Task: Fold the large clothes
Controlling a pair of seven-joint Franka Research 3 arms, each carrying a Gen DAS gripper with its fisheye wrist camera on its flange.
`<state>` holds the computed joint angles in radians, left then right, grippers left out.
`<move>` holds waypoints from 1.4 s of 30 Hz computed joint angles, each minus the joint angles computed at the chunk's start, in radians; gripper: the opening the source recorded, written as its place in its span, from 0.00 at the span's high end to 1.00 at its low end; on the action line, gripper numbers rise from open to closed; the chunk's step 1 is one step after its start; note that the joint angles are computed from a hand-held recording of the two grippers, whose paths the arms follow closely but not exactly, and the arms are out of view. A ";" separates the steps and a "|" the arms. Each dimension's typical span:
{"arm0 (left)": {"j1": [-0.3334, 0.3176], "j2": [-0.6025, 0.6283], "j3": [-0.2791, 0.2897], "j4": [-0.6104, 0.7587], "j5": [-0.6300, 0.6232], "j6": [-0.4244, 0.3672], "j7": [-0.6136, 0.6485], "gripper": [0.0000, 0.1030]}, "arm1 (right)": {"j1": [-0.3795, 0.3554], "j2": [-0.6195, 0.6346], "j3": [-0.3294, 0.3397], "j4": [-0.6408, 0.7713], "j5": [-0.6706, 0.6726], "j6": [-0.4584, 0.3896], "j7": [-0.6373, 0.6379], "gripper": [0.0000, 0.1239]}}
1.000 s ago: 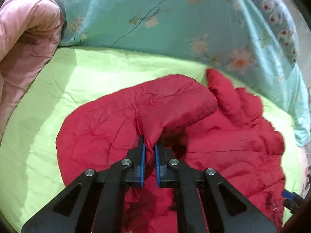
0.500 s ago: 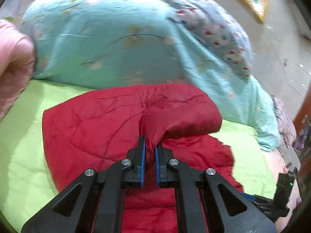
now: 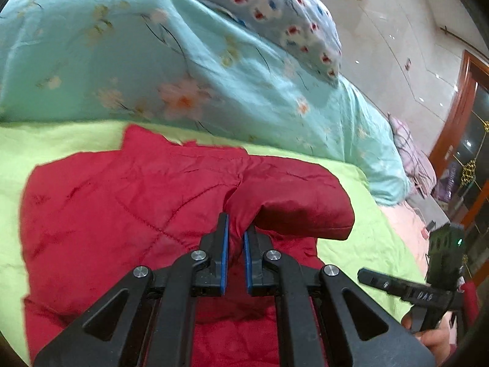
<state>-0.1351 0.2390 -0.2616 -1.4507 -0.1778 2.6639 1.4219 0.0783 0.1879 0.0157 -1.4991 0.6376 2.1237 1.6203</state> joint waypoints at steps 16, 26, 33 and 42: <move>-0.021 0.071 -0.021 -0.024 0.018 -0.040 -0.043 0.94 | -0.027 0.141 0.028 0.130 0.087 -0.002 0.025 0.54; -0.008 0.048 -0.029 -0.029 0.007 -0.113 0.010 0.85 | -0.015 0.342 0.083 0.363 0.068 -0.068 0.067 0.97; 0.036 -0.106 0.011 -0.185 -0.120 -0.071 0.074 0.79 | -0.010 0.358 0.083 0.408 0.008 -0.056 0.066 0.98; 0.090 -0.083 0.096 -0.170 -0.003 -0.109 -0.115 0.79 | 0.000 0.302 0.063 0.423 -0.073 0.049 -0.028 0.98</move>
<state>-0.0454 0.1560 -0.1653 -1.6204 -0.1812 2.5553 1.3069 0.0784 0.4899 0.0791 -1.0761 0.5650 2.1730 1.5927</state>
